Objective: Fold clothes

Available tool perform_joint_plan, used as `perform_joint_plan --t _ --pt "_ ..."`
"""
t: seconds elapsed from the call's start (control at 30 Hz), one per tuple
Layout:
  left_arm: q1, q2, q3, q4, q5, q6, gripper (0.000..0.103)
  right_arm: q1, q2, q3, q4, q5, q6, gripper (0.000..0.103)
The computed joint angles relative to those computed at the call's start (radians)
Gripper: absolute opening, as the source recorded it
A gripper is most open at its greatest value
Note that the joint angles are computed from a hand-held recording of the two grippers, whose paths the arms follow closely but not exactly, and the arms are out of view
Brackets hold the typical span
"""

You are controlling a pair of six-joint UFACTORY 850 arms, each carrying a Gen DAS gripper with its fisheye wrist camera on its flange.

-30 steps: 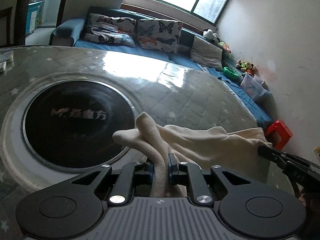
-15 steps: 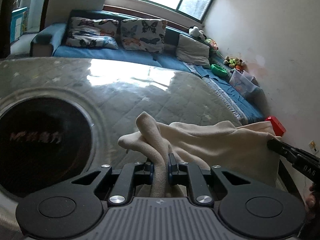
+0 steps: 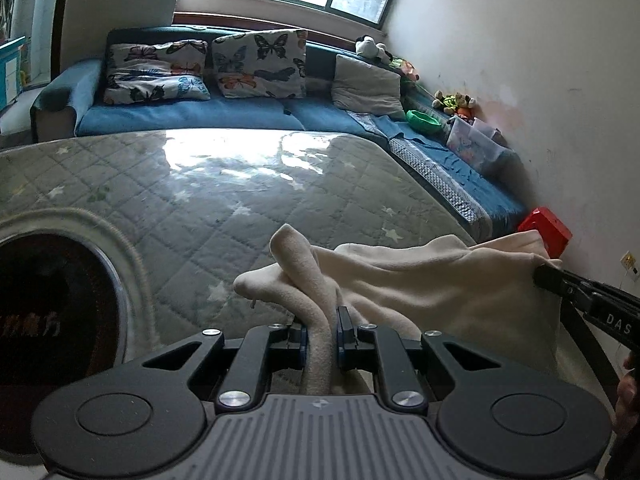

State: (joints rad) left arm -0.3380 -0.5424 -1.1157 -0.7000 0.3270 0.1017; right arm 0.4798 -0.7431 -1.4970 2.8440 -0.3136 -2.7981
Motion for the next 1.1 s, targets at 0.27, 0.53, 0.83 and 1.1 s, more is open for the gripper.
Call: perform_joint_plan --t 0.27,0.53,0.83,1.1 --pt "0.009 -0.057 -0.065 0.028 -0.042 -0.009 0.014 -0.014 -0.050 -0.056 0.032 0.030 -0.012 0.009" --pt "0.028 -0.105 -0.105 0.143 -0.124 -0.128 0.014 -0.026 -0.114 -0.122 0.001 0.100 0.034 0.009" --pt "0.033 -0.108 -0.094 0.303 -0.162 -0.273 0.015 -0.028 -0.162 -0.170 -0.023 0.184 0.051 0.009" --pt "0.030 -0.083 -0.062 0.417 -0.175 -0.341 0.015 -0.024 -0.153 -0.143 0.038 0.212 -0.014 0.010"
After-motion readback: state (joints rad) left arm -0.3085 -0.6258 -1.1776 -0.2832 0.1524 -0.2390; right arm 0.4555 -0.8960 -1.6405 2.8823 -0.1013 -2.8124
